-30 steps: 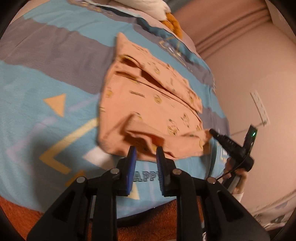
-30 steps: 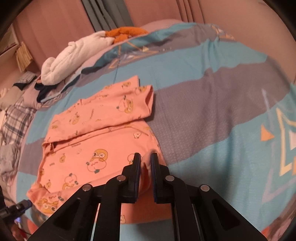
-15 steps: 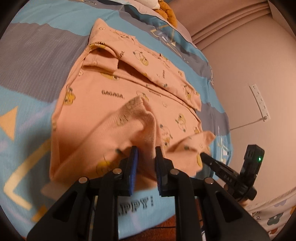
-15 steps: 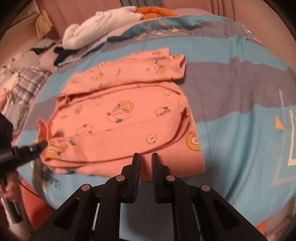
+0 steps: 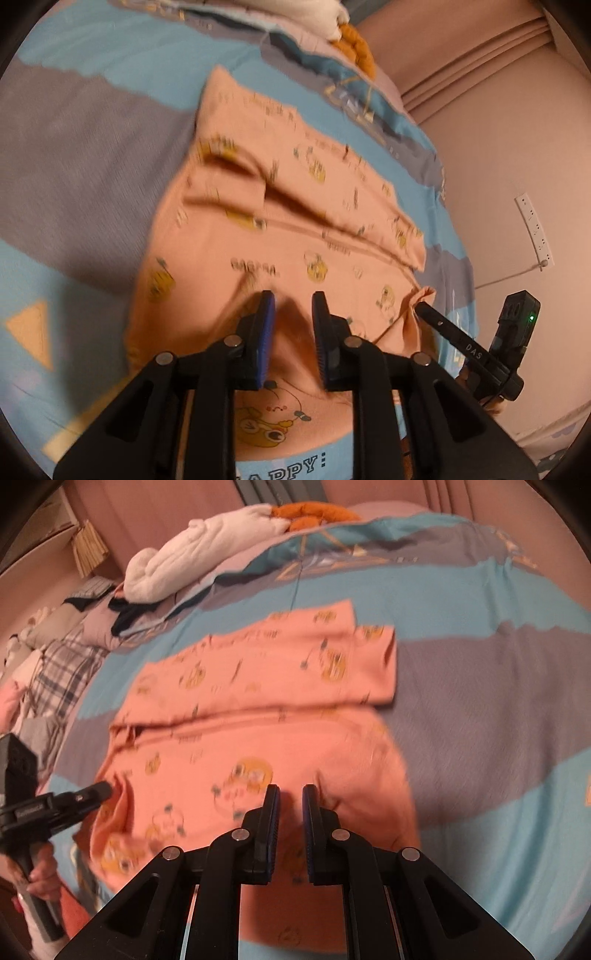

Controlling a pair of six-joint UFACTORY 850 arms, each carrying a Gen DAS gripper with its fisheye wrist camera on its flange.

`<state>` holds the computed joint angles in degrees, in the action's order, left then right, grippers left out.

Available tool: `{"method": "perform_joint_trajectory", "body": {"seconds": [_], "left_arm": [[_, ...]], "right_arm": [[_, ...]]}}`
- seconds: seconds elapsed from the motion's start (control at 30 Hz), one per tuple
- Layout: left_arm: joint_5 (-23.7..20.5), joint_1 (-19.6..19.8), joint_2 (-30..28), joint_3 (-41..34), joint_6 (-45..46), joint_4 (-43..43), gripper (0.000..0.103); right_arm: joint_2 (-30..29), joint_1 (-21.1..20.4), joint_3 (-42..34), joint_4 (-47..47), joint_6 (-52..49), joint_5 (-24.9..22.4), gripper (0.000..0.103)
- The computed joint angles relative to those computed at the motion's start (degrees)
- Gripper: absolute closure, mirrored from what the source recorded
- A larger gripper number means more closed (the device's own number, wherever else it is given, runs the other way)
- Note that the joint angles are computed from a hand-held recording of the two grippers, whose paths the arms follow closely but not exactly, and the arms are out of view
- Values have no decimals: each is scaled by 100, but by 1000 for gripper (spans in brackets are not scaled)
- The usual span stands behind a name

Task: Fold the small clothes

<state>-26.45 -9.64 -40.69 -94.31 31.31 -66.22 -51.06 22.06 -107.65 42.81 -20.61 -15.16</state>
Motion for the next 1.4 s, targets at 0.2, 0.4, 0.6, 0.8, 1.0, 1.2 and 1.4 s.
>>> {"method": "perform_joint_trajectory", "body": {"seconds": [0.2,0.4,0.6,0.8,1.0,1.2,1.4], "left_arm": [[316,124,392,429,332,262,66],[208,113,351,500,383,626,67],[-35,11,60,116,223,1047,67],[-167,-53,-240,-283,-374,1806,66],[-317,-62,-396,-491,-82,1697,60],[-564,-70,-566,-722,-44,1622,100],[173,-114,-63,-19,380,826,98]], "right_arm": [[340,-109,388,-343,42,455,60],[343,-205,489,-694,151,310,48],[67,-196,151,-889,72,-53,48],[-197,-177,-254,-688,-220,-242,59],[-378,-159,-503,-875,-173,-374,70],[-346,-165,-414,-587,-361,-269,97],[98,-196,253,899,-1532,173,98]]}}
